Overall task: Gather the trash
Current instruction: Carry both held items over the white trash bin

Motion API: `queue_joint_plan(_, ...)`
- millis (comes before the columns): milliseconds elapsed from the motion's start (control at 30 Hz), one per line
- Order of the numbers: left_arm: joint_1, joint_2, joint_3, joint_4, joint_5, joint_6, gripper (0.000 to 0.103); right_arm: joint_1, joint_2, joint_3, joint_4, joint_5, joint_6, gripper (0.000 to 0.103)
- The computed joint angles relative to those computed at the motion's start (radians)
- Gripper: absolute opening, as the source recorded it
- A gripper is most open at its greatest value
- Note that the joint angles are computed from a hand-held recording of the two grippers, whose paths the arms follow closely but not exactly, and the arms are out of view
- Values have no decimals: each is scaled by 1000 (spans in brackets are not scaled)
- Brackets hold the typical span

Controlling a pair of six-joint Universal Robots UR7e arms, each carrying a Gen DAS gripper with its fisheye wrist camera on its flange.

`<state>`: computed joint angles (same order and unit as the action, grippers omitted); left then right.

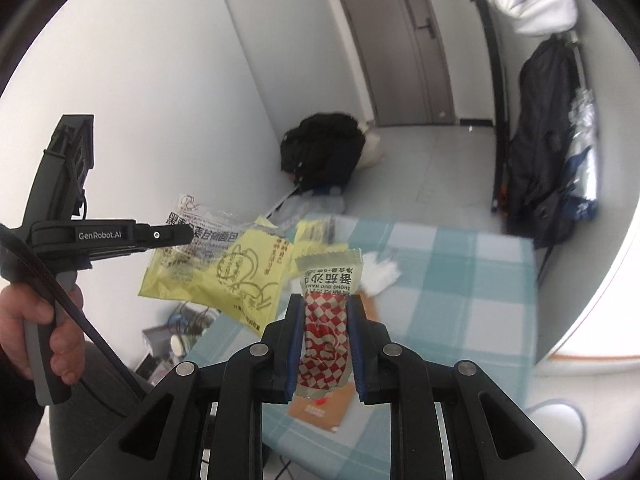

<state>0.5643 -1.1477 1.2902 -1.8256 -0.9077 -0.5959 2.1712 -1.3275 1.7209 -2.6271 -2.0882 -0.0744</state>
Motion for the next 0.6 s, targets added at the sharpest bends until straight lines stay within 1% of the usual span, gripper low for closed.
queue_joint_plan(167,-32,105,-91,-66,-44,95,1,-2,-92,-18,-8,-62,-19,20)
queue_joint_plan(233,-41,157,-135,-88,-79,139,1,-8,-137,-28,-16,-95,-28,20)
queue_joint_plan(333,-48,234,-200,-100,-149,186,1,-15,-197,-44,-21,-141,-46,20)
queue_joint_plan(367,-50,255,-217,-100,-159,196,1,-19,-215,-48,-22,-156,-51,20)
queue_joint_plan(500,-58,351,-289,-103,-238,233,1,-37,-285,-61,-18,-255,-79,20)
queue_joint_plan(600,-58,422,-336,-91,-288,258,1,-74,-332,-51,-1,-298,-53,20)
